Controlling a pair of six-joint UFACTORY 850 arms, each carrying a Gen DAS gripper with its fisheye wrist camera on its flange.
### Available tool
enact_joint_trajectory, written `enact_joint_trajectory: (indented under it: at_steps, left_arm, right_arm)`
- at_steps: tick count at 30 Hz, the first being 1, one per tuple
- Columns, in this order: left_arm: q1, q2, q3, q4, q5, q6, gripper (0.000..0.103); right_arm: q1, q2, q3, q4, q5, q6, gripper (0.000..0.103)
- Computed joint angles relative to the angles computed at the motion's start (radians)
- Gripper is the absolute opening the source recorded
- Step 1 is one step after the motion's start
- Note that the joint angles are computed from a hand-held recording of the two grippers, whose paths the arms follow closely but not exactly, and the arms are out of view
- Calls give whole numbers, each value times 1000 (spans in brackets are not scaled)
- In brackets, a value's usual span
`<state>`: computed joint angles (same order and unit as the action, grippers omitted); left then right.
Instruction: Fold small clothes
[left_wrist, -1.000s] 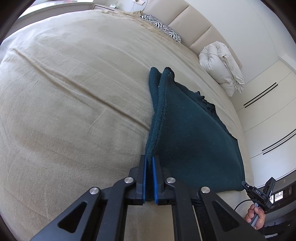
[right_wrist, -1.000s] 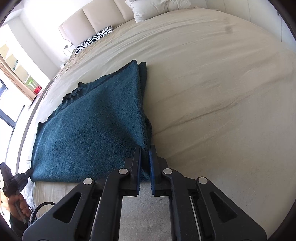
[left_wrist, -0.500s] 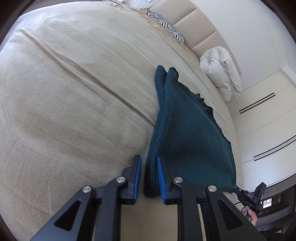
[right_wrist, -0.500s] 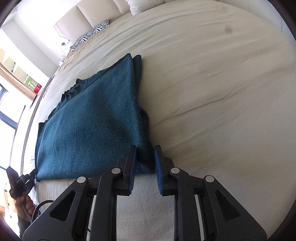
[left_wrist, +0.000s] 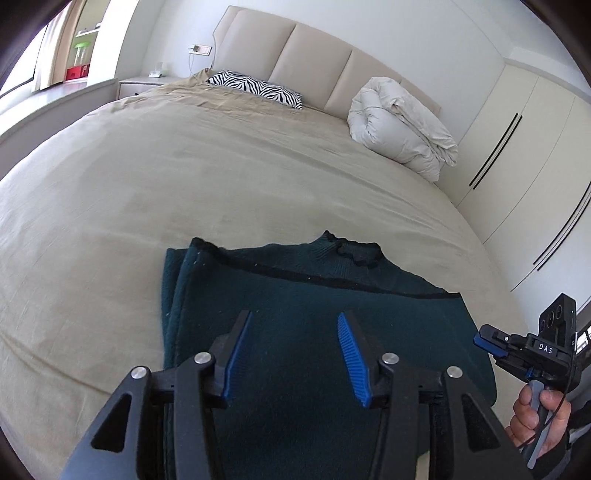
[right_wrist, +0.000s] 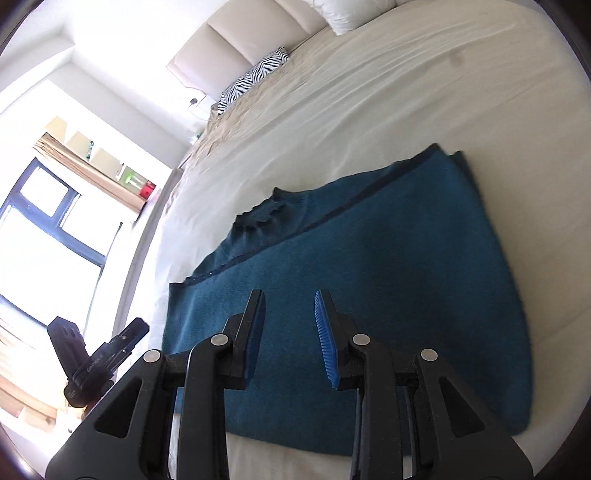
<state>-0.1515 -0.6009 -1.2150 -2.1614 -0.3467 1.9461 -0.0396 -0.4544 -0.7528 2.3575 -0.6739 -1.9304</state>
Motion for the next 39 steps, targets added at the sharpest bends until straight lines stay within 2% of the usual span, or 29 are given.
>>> enact_joint_trajectory:
  at_steps: [3, 4, 7, 8, 9, 10, 11, 12, 13, 14, 15, 18, 21, 22, 24, 25, 27, 29, 30, 31, 32, 35, 37, 38, 39]
  left_arm:
    - [-39, -97, -129, -3, 92, 48, 49]
    - [-42, -128, -168, 40, 125, 4, 49]
    - [-21, -218, -262, 310, 160, -291, 50]
    - [-4, -239, -275, 366, 125, -353, 48]
    - [20, -248, -278, 379, 57, -374, 48]
    - [40, -253, -271, 351, 0, -353, 45]
    - [52, -254, -263, 330, -28, -336, 39]
    - [59, -255, -260, 329, -44, -334, 36]
    - [65, -254, -253, 313, -59, -321, 33]
    - [70, -255, -248, 296, -76, -308, 32]
    - [74, -256, -244, 283, -90, -297, 32]
    - [82, -253, -233, 257, -115, -280, 32]
    - [83, -245, -220, 242, -119, -270, 32]
    - [86, -241, -215, 244, -121, -276, 32]
    - [87, -216, -187, 225, -102, -275, 32]
    - [81, -196, -167, 203, -67, -258, 32]
    - [67, -131, -94, 130, -14, -180, 39]
    - [61, -49, 20, -11, -54, -43, 58]
    - [55, -14, 69, -28, -73, -21, 60]
    - [46, 18, 114, -37, -82, -2, 60]
    - [36, 47, 155, -52, -79, 17, 61]
    - [1, 87, 231, -53, -54, 48, 61]
    - [-17, 68, 234, -17, -18, 35, 61]
    - [-22, 62, 235, -28, -7, 58, 61]
    - [-26, 64, 242, -75, -5, 123, 61]
  right_arm:
    - [10, -149, -150, -127, -64, 199, 27]
    - [11, -192, -197, -166, -72, 250, 27]
    - [8, -274, -283, -157, -66, 260, 25]
    - [-14, -296, -299, -175, -107, 306, 24]
    - [-36, -308, -302, -171, -146, 331, 24]
    - [-52, -309, -296, -139, -152, 324, 24]
    - [-67, -302, -288, -99, -122, 302, 24]
    - [-91, -304, -281, -65, -116, 284, 24]
    - [-122, -319, -281, -68, -153, 304, 18]
    - [-154, -339, -285, -90, -199, 346, 12]
    - [-176, -342, -278, -81, -202, 350, 1]
    - [-219, -322, -240, 3, -200, 293, 0]
    - [-237, -290, -208, 59, -162, 267, 0]
    - [-235, -270, -191, 82, -149, 244, 6]
    - [-217, -213, -142, 142, -122, 172, 8]
    - [-210, -189, -119, 136, -137, 152, 8]
    - [-187, -138, -51, 97, -239, 137, 9]
    - [-136, -108, -1, 33, -336, 122, 21]
    - [-89, -97, 16, 29, -341, 106, 34]
    - [-40, -93, 29, 32, -341, 96, 53]
    - [-1, -98, 36, 18, -346, 98, 57]
    - [98, -142, 25, -27, -346, 115, 58]
    - [130, -183, 5, -38, -327, 154, 58]
    - [136, -203, -2, -47, -321, 174, 56]
    - [130, -210, 0, -36, -325, 161, 49]
